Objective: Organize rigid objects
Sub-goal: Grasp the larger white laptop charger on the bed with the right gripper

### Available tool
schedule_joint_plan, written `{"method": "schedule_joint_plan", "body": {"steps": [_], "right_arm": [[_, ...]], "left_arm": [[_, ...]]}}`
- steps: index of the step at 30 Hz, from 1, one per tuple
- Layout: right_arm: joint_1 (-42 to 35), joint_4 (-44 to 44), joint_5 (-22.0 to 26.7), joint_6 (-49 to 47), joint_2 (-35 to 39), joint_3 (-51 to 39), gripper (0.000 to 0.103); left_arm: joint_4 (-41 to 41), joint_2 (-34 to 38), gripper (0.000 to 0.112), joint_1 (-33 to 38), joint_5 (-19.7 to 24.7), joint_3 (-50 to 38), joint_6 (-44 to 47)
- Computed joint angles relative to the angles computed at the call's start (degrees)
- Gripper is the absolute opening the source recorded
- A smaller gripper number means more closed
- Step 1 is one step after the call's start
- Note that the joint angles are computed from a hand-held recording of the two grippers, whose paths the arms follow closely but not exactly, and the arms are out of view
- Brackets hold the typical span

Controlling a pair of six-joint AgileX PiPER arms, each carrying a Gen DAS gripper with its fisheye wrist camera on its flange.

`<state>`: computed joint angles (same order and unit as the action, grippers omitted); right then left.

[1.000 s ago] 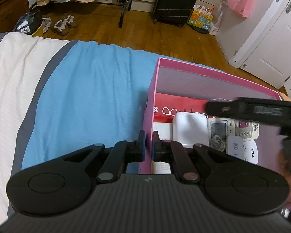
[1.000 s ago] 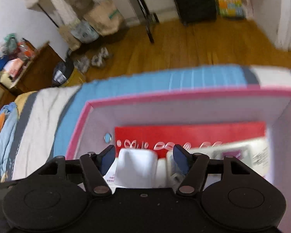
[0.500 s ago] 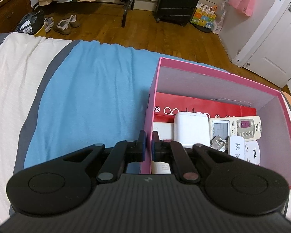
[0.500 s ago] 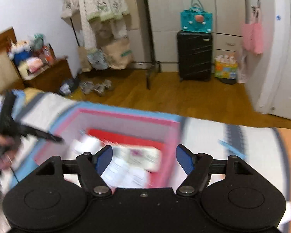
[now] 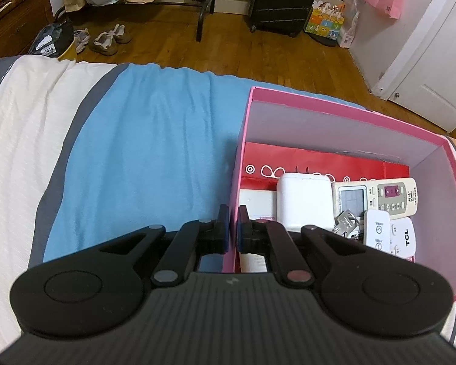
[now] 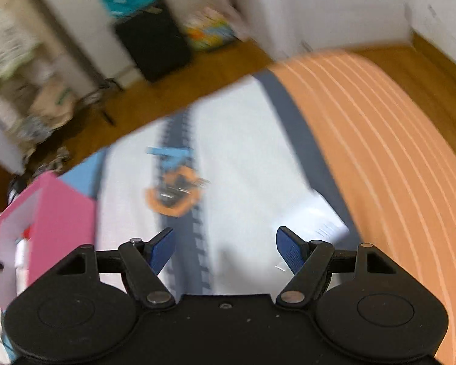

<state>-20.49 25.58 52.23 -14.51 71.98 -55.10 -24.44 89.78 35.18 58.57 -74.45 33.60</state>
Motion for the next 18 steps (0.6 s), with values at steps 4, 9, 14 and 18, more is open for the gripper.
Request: {"method": "schedule_joint_plan", "body": {"steps": [4,9,14,18], "right_arm": [[-1.43,-3.49,-2.7,4.05,2.88,0.88,0.077],[-3.46,-0.45,-4.14,8.45,7.11,1.83,0.077],[-6.56,7.39,-8.32,6.0,6.64,6.0,0.077],[-2.37,3.8,-13.59,7.5,8.46,5.43,0.077]], "left_arm": [[0.38,-0.27,0.004,-0.44,-0.26,0.15,-0.2],[0.72,-0.31,0.004,-0.57,-0.56,0.25,-0.08],[1.06,-1.14,0.004,-0.97,-1.25,0.57,-0.28],[1.31,-1.12,0.004,-1.14,-1.27,0.66,-0.36]]}}
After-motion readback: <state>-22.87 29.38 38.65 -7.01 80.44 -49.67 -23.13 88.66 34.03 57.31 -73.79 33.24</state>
